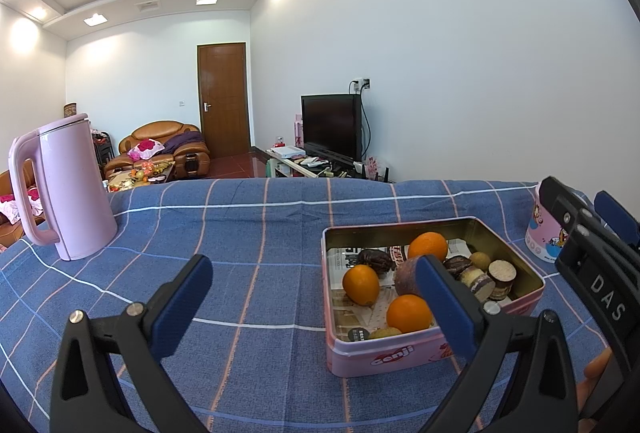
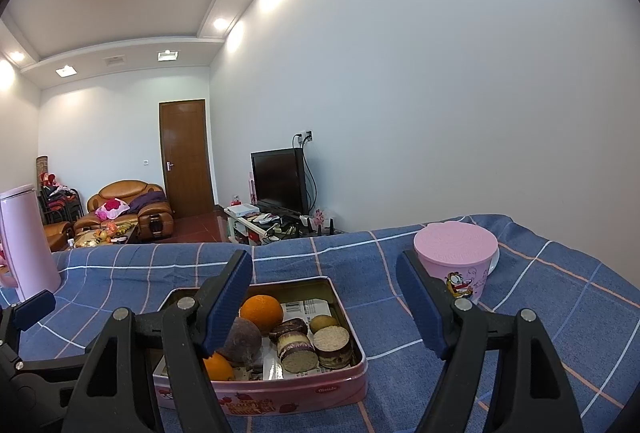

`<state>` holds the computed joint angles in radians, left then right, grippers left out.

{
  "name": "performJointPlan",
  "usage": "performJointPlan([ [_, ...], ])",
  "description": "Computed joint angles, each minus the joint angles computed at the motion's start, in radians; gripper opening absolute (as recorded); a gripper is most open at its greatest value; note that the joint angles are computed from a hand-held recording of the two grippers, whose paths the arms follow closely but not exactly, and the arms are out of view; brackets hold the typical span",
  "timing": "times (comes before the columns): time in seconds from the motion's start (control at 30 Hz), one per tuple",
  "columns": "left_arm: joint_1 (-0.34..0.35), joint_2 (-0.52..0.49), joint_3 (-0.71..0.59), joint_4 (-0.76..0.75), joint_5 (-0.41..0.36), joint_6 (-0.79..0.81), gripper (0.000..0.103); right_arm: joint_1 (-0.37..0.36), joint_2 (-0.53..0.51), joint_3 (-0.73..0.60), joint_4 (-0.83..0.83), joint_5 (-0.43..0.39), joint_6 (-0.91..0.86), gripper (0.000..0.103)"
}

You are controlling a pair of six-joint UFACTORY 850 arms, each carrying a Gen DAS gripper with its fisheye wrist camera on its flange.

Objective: Organize fruits

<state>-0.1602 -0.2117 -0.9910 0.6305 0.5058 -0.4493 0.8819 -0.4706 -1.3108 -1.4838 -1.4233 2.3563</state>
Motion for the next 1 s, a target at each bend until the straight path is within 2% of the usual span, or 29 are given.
performJointPlan([
  [0.57, 0.001, -0.009, -0.014, -0.009, -0.043, -0.009, 0.103, -0.001, 0.002, 0.001, 0.013, 0.0, 0.002, 0.076],
  [1.0, 0.004, -0.008, -0.014, 0.041, -0.035, -0.048, 0.103, -0.001, -0.003, -0.011, 0.041, -0.017, -0.001, 0.076],
])
